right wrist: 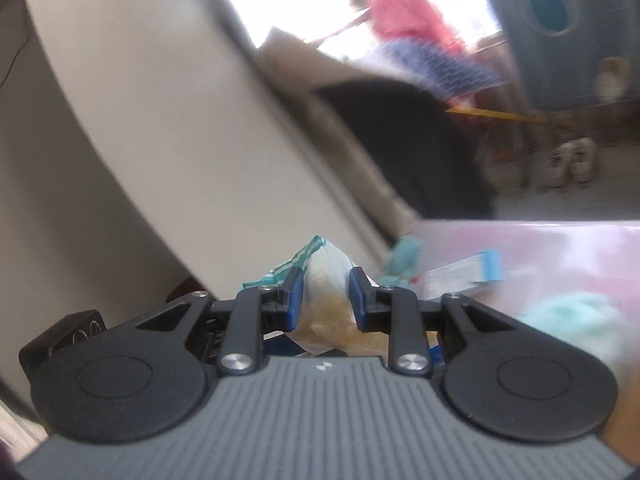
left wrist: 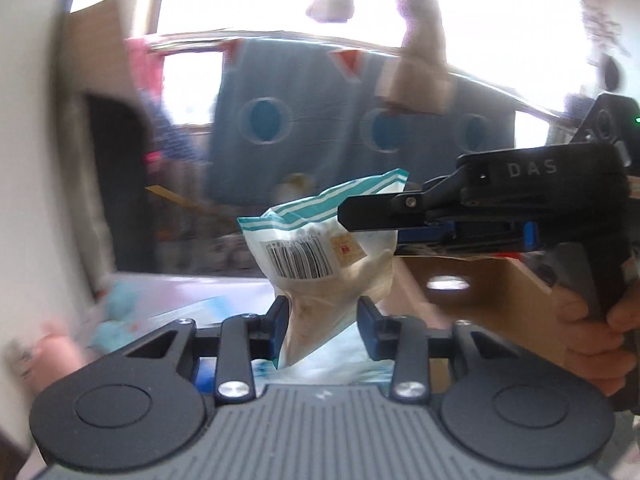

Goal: Organize soft objects
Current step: 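Carry the skewer bag with the right tool into the cardboard box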

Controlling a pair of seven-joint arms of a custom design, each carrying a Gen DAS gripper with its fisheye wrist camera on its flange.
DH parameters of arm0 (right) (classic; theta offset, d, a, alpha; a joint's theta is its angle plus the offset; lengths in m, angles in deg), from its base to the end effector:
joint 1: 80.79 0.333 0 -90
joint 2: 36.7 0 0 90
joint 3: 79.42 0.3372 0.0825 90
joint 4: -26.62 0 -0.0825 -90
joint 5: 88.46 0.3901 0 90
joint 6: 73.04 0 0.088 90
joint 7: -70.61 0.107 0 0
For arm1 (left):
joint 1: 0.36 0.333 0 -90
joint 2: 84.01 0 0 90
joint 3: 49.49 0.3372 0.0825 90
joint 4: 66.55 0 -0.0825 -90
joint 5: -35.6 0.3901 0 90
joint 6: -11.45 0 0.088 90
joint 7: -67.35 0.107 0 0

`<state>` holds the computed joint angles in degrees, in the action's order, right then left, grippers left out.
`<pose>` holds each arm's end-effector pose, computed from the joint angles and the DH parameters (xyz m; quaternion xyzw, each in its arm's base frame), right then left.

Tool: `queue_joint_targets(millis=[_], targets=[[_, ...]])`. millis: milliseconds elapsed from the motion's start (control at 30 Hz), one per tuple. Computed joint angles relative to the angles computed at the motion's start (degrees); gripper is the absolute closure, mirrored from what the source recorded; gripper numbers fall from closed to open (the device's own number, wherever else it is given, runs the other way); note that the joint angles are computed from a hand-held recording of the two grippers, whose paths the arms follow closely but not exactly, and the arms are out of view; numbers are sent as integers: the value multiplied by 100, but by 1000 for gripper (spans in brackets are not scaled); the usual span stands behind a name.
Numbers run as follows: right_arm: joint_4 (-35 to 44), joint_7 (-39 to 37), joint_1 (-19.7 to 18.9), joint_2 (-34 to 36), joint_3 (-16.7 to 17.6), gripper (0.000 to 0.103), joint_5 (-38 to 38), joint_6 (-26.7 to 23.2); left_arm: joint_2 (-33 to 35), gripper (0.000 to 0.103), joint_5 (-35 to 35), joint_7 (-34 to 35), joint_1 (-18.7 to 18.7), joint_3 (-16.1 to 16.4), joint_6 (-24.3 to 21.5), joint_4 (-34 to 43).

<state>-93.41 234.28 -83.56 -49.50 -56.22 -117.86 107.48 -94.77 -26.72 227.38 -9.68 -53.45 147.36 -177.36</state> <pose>0.4764 0.2507 0.6715 -0.4602 0.6637 -0.1642 0.5663 0.5340 -0.1399 0.6632 -0.2889 0.8015 -0.5084 0.1248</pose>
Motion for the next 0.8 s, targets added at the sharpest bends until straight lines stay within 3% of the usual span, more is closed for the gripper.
queue_joint_targets(millis=[100,267,367,533,700,800], targets=[[-913,593,-457,-1198,211,79,122,-206,-197,44,-116,243,-168,-64,-288,-166],[-2390,1132,-753,-3003,100,79,853,-508,-250,42,210,55,-333,-193,-428,-303],[-3012,1218,-814,-3468,-109,79,1262,-589,-77,42,449,-130,-339,-224,-298,-233],[-3298,921,-981,-3184,-493,80,1644,-1009,141,42,845,-364,-224,-217,140,-208],[-3010,981,-1561,-2222,-301,79,1537,-999,475,42,1268,-660,-4,-223,469,78],[-2723,609,-1278,-1844,-491,77,1331,-1219,600,41,1307,-644,92,-226,594,209]])
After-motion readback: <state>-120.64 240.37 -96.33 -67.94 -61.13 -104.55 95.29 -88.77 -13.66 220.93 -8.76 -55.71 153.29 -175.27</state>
